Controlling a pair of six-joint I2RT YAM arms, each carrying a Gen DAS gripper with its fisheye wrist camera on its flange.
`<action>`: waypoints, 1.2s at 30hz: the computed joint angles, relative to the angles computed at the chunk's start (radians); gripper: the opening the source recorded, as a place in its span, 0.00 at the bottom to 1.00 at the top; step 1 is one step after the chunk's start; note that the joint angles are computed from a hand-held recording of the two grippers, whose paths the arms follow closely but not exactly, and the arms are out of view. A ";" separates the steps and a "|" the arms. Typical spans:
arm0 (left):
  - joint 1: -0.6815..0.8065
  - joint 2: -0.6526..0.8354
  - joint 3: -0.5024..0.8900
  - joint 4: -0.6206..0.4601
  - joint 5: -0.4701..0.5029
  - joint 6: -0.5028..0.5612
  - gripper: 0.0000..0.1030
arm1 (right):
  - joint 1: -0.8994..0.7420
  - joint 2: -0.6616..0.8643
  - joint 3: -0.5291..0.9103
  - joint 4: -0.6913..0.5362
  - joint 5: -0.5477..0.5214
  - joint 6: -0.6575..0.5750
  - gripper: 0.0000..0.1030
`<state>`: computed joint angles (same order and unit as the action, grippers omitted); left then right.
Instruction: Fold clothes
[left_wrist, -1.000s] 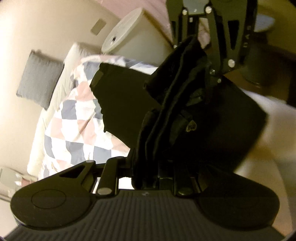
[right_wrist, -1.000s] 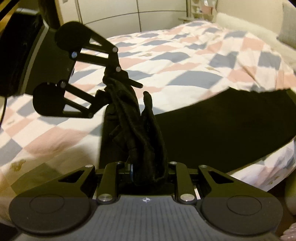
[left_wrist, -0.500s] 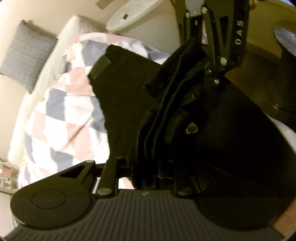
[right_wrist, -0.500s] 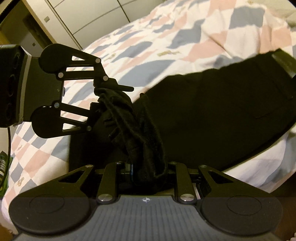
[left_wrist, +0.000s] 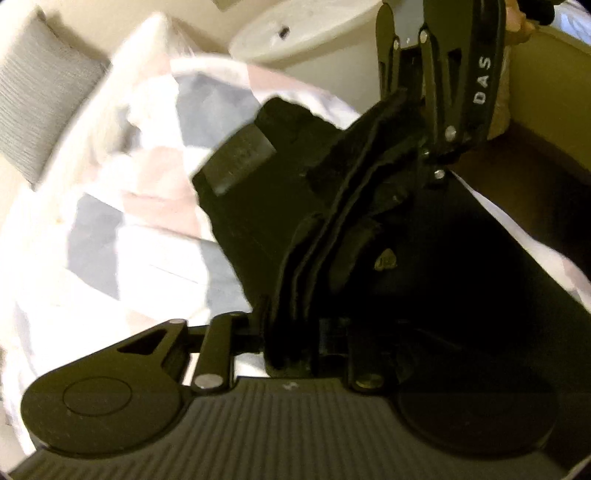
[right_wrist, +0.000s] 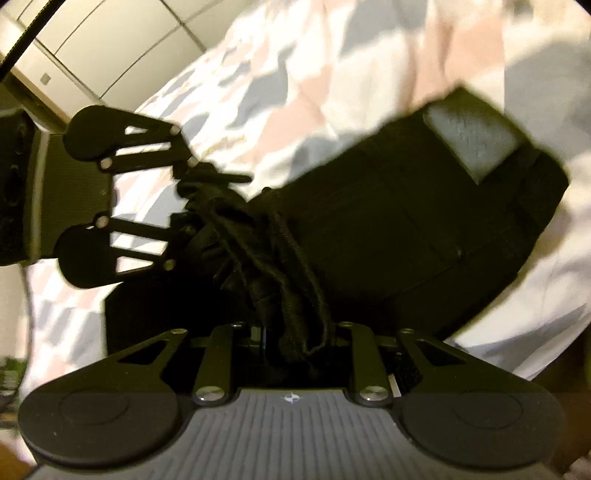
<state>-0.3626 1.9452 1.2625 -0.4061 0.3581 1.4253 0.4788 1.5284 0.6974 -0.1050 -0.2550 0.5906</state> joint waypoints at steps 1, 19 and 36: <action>-0.006 0.031 0.054 -0.051 -0.016 -0.038 0.31 | -0.037 0.025 -0.004 0.012 -0.042 -0.021 0.22; 0.342 -0.441 -0.340 -0.258 -0.138 -0.810 0.40 | -0.222 0.150 -0.184 0.393 -0.343 0.186 0.51; 0.620 -0.090 -0.122 -0.385 0.130 -0.313 0.45 | 0.216 0.081 -0.621 1.151 0.327 0.978 0.69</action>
<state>0.2575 1.8550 1.1401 -0.7906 0.4884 1.1128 0.6949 1.6094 0.0764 1.0458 0.0718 1.5682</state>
